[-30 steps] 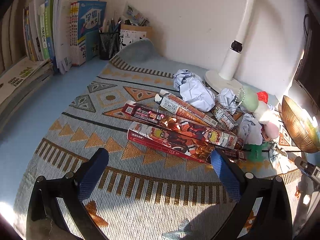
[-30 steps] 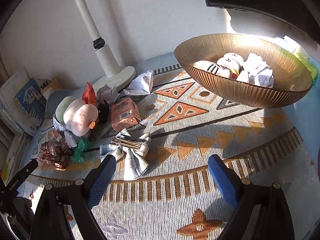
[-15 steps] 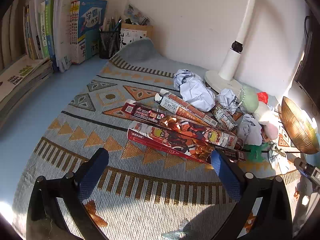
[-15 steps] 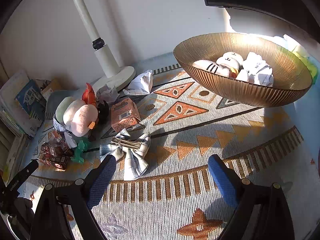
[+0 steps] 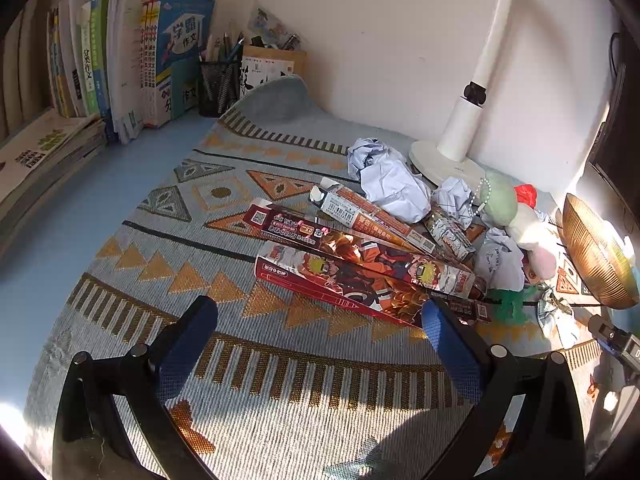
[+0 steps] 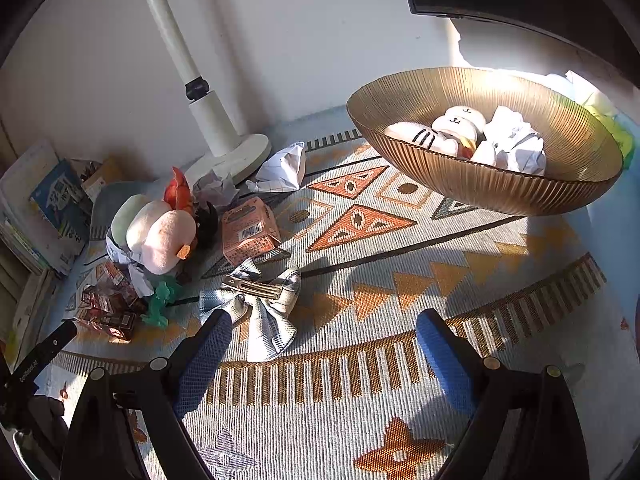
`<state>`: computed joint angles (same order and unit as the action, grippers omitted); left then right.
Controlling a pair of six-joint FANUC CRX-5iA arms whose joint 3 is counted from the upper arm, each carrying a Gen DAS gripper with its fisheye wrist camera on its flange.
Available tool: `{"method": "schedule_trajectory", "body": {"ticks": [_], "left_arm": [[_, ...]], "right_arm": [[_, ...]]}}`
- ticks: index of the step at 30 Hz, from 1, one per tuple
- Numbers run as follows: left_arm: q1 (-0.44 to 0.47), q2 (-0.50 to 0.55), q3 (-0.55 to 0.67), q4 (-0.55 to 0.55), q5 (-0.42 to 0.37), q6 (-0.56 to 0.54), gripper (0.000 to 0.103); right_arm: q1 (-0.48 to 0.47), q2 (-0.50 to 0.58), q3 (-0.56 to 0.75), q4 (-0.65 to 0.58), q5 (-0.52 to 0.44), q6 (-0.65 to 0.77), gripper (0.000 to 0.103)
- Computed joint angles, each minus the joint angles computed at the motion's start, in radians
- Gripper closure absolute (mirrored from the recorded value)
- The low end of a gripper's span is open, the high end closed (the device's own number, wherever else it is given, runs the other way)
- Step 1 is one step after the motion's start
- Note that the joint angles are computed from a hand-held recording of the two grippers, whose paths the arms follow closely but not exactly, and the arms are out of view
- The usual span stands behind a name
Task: Organize objects
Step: 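Withdraw both grippers from the bowl back over the rug, then grasp a red snack box with the left gripper while the right gripper grasps another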
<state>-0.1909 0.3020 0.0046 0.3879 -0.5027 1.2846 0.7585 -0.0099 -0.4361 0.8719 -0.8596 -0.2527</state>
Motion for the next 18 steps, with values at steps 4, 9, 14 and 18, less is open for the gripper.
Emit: {"method": "schedule_trajectory", "body": {"ticks": [4,9,14,18], "left_arm": [[-0.002,0.004,0.022,-0.045,-0.014,0.048,0.001],[0.004,0.087,0.182,-0.105,-0.192,0.254,0.002],[-0.052,0.176,0.355,-0.258,-0.299,0.424,0.005],[-0.085,0.203,0.422,-0.371,-0.345,0.493,0.022]], "right_arm": [[-0.003,-0.002,0.000,-0.007,0.010,0.006,0.010],[-0.001,-0.002,-0.001,-0.004,0.008,-0.001,0.010],[-0.004,-0.003,-0.003,-0.004,0.015,0.003,0.010],[-0.004,-0.005,-0.006,0.000,0.018,0.000,0.010]]}}
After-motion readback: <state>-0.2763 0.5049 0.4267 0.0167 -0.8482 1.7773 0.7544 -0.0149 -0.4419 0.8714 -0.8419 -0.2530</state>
